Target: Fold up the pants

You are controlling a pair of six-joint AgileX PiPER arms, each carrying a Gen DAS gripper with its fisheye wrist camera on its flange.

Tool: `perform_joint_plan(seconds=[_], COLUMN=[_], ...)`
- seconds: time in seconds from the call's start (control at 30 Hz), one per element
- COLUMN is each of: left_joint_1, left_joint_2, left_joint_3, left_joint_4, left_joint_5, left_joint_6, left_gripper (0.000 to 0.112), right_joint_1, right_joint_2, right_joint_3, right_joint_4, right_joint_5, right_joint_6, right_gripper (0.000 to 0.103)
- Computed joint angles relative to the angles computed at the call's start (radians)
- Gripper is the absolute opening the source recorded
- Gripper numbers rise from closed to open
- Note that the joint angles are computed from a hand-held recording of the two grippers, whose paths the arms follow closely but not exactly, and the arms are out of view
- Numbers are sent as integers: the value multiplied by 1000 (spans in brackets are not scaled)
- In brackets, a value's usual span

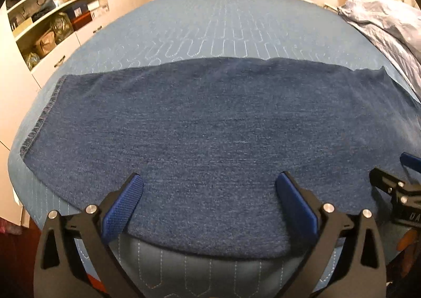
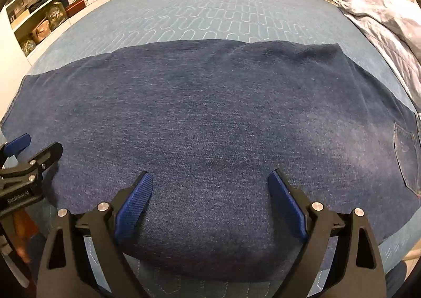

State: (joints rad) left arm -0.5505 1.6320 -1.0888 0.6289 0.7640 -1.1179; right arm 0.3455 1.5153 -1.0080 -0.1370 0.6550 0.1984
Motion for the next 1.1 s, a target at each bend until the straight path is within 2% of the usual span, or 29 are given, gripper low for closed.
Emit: perform_joint_plan(seconds=[0.07,0.13,0.23,0.27,0.4,0.53,0.63,0.77,0.97,1.0,1.07,1.1], left_joint_1=[-32,-60,-129,-132,-63,65,158,228,249,266,312,317], left_joint_2=[1,12,31,38,14,-49,-83,-150,-200,-186,-210,-215], left_joint_3=[9,-11,-46,-61,-40,20,45,86,137,143,180,179], left_joint_4=[49,53,88,98,28,-47,-45,-26,11,10,-40,-31], left_joint_5=[16,56,129,136,51,-34,-12,0,-2,9,-43,-27], left_joint_6=[-58,-85,-113,-84,39,143,166,144,145,141,161,156], left_gripper=[102,101,87,85,84,85,85,82,77,76,78,77], right_joint_1=[-21,-40,-19,-20,-16,-17,-9,24,70,76,90,99], right_joint_2=[13,2,-1,-1,-9,1,0,-25,45,70,106,132], right_joint_3=[-9,13,19,17,32,9,-9,-21,-111,-137,-171,-191], right_joint_4=[32,74,26,29,22,26,22,-17,-17,-7,-11,-18], right_joint_5=[19,-11,-16,-12,-26,-9,2,-29,-22,-9,5,20], right_joint_6=[-3,-48,-16,-16,-7,-17,-20,17,39,39,52,59], right_gripper=[99,99,99,99,99,99,98,98,96,94,87,84])
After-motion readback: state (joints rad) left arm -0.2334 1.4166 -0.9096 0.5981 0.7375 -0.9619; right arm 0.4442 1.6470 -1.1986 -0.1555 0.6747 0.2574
